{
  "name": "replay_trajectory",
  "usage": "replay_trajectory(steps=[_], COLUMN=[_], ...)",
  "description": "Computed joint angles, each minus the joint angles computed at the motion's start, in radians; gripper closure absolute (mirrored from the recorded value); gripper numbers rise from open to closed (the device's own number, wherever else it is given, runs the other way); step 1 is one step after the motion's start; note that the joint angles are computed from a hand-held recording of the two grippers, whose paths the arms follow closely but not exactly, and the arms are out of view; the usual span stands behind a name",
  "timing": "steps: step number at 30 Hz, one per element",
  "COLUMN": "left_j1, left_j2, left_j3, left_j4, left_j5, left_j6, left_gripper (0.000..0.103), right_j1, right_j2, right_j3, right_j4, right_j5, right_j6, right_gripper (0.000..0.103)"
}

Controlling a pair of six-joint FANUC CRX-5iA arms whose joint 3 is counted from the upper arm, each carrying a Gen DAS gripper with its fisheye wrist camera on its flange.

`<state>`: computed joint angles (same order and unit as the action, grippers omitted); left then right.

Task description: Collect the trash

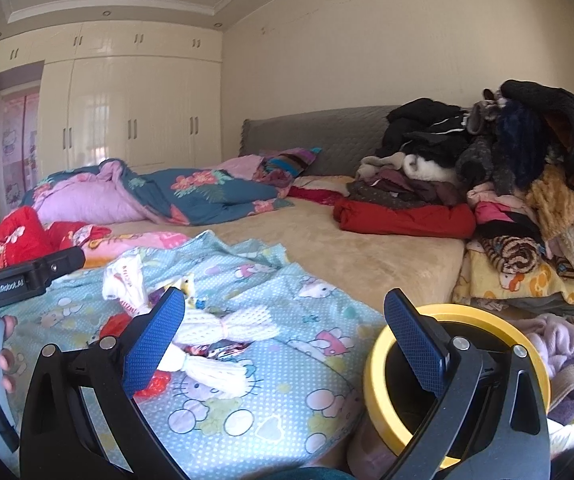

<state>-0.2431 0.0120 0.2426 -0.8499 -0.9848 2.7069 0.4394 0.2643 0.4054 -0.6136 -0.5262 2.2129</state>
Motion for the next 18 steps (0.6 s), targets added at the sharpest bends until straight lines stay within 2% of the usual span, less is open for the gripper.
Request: replay_trajectory(steps=[5, 12, 18], left_j1=[0.036, 0.098, 0.176], left_j2=[-0.018, -0.054, -0.077], left_j3=[-0.017, -0.062, -0.104], left_j4=[0.004, 0.032, 0.099], left_j5=[-0.013, 0.013, 0.073], left_j6=[0.023, 0.034, 0.004], left_gripper=[0.011, 0.011, 0.011], right_j1=[0.02, 0.051, 0.065], right_j2=[0.041, 0.111, 0.163], right_j3=[0.064, 0.167, 0.248], right_j4=[0.002, 0.023, 0.009], right_j5=[-0.096, -0.233, -0.321], right_j6=[0.022, 0.028, 0.071], right_gripper=[0.006, 0.006, 0.006])
